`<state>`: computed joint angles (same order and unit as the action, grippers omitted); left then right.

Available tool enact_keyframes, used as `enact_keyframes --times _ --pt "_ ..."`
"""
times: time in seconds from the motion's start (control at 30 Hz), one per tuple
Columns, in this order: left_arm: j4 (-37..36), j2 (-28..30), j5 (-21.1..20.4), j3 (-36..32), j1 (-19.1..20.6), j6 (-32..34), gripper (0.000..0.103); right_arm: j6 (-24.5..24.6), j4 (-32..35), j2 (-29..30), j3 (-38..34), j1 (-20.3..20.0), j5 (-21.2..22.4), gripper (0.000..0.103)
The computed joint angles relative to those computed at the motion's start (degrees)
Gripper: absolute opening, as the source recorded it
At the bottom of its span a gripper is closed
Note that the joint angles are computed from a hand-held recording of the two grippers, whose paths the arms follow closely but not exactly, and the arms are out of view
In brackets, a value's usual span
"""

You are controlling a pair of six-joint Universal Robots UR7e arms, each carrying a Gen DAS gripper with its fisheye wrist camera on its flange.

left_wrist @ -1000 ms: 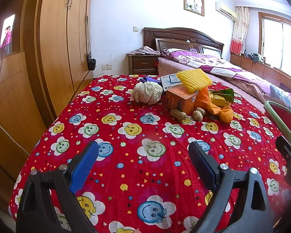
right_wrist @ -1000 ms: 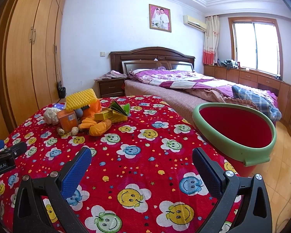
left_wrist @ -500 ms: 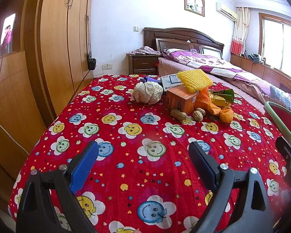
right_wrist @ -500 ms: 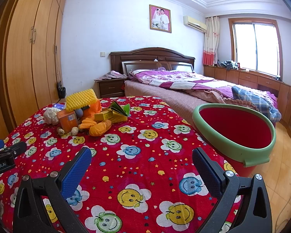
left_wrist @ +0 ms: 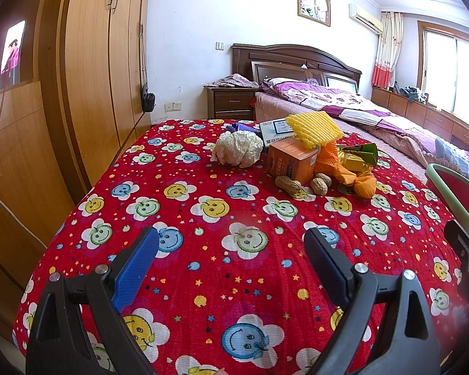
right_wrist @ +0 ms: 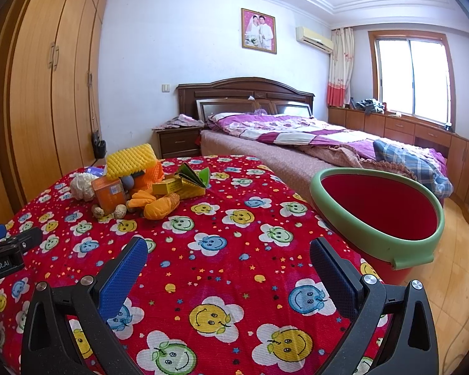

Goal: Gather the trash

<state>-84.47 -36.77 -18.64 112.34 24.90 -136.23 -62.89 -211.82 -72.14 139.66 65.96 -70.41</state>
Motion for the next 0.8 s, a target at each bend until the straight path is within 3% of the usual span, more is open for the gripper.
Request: enact_keyframes --times 0.8 --pt "0.9 0.07 -0.26 -0.86 -0.31 0.45 0.094 0.15 1.65 -0.25 -0.98 0.55 -1.13 0.103"
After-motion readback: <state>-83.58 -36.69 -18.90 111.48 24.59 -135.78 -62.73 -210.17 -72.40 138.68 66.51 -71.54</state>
